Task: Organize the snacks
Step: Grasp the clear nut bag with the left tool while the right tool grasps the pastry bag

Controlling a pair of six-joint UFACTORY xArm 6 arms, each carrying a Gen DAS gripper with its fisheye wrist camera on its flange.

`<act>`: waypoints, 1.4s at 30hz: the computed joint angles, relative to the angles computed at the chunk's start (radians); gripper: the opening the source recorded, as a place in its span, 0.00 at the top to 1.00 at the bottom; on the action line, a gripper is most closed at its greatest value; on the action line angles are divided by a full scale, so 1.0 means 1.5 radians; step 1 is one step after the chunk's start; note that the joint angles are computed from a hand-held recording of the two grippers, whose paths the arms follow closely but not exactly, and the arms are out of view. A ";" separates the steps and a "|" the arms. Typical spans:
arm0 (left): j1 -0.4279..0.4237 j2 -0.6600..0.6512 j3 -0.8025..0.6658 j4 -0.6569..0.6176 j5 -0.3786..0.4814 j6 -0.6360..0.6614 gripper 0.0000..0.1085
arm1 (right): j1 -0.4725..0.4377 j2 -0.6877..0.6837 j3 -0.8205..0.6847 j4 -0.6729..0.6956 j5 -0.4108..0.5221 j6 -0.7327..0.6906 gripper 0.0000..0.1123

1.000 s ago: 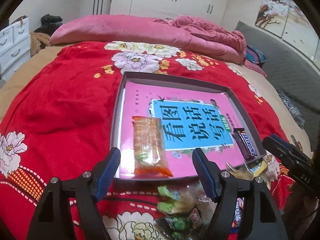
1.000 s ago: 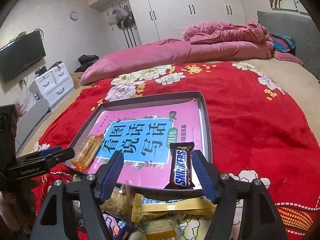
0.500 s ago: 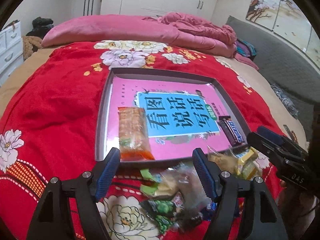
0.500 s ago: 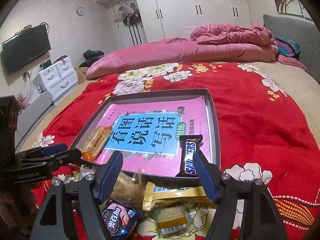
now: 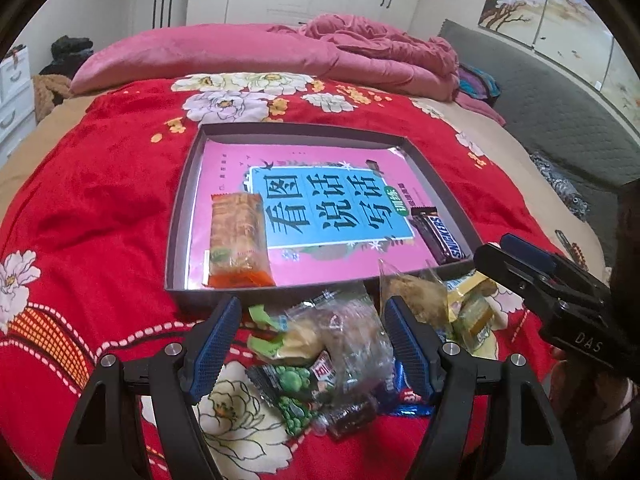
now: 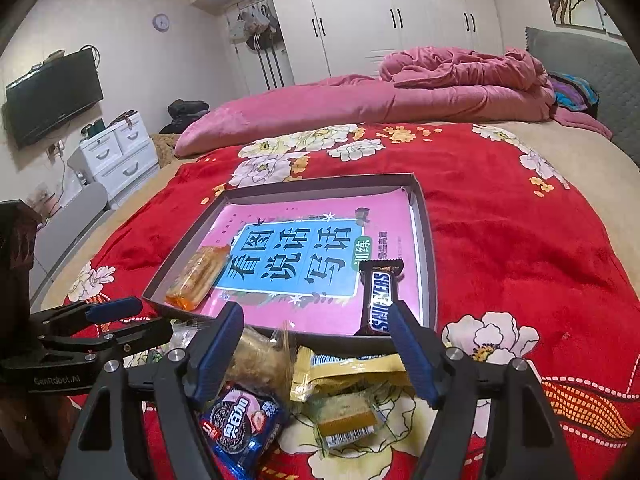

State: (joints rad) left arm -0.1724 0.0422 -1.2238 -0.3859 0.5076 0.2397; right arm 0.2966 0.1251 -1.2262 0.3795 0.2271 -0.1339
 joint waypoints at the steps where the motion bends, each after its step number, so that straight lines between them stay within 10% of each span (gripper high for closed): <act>1: -0.001 0.000 0.001 0.001 0.004 -0.001 0.30 | 0.001 -0.002 0.002 0.004 0.002 -0.004 0.34; 42: -0.020 0.030 -0.023 0.083 0.066 -0.062 0.30 | 0.005 -0.013 0.024 -0.054 0.055 0.020 0.33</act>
